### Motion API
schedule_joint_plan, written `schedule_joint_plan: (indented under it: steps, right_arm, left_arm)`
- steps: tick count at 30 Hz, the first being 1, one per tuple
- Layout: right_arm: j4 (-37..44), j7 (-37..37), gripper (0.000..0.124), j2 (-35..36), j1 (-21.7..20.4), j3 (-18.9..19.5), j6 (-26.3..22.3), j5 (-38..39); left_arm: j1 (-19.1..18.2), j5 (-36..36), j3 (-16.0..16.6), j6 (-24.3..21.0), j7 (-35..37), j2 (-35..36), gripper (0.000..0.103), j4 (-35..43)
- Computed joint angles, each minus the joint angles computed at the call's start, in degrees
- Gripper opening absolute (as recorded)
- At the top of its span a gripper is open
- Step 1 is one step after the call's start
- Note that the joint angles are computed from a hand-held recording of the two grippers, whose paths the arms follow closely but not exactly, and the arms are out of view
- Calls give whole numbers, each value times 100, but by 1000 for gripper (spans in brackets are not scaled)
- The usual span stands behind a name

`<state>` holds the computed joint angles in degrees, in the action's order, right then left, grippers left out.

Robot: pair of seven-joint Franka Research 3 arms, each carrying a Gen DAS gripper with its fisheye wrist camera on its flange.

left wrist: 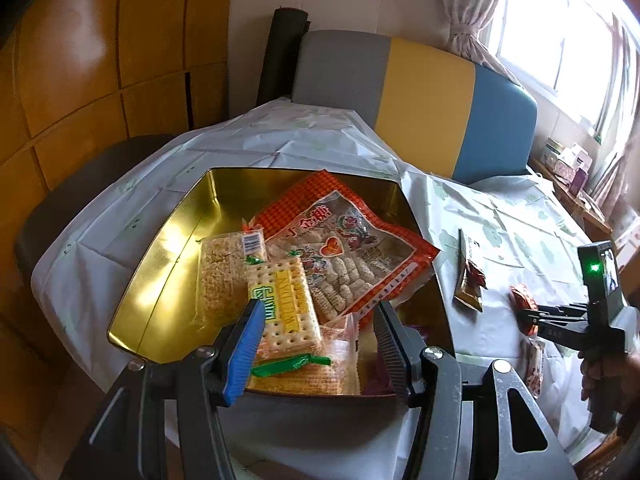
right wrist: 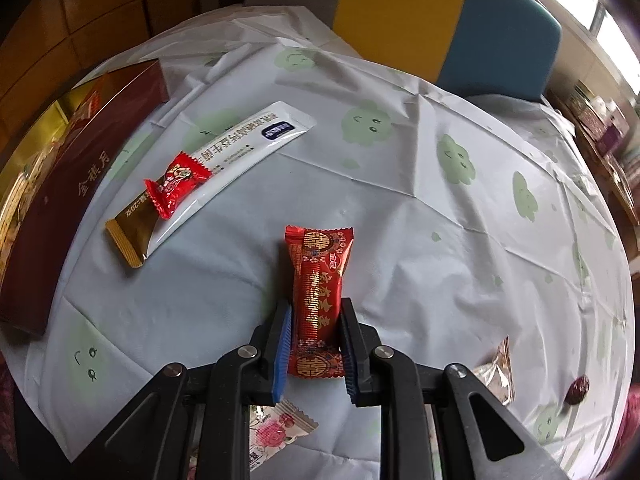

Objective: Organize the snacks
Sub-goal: 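Carry the red candy bar into the gold tray and open the right tool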

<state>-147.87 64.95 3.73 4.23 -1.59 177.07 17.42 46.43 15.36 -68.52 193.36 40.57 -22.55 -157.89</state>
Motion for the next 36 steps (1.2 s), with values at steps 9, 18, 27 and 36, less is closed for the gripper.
schedule_joint_plan:
  steps: [9, 18, 27, 36]
  right_arm:
    - [-16, -2049, 22, -746, 352, 89, -418, 2958]
    - [1, -3215, 22, -1436, 1277, 65, -1175, 4320]
    - [274, -3205, 22, -1195, 1749, 464, -1603, 4357]
    - [446, -2465, 27, -630, 1857, 754, -1329, 3502]
  left_arm:
    - [-17, -203, 105, 145, 5, -68, 57, -148]
    - [-54, -453, 330, 215, -22, -257, 57, -309]
    - [264, -577, 377, 202, -190, -459, 58, -467]
    - [279, -519, 378, 236, -192, -442, 58, -482]
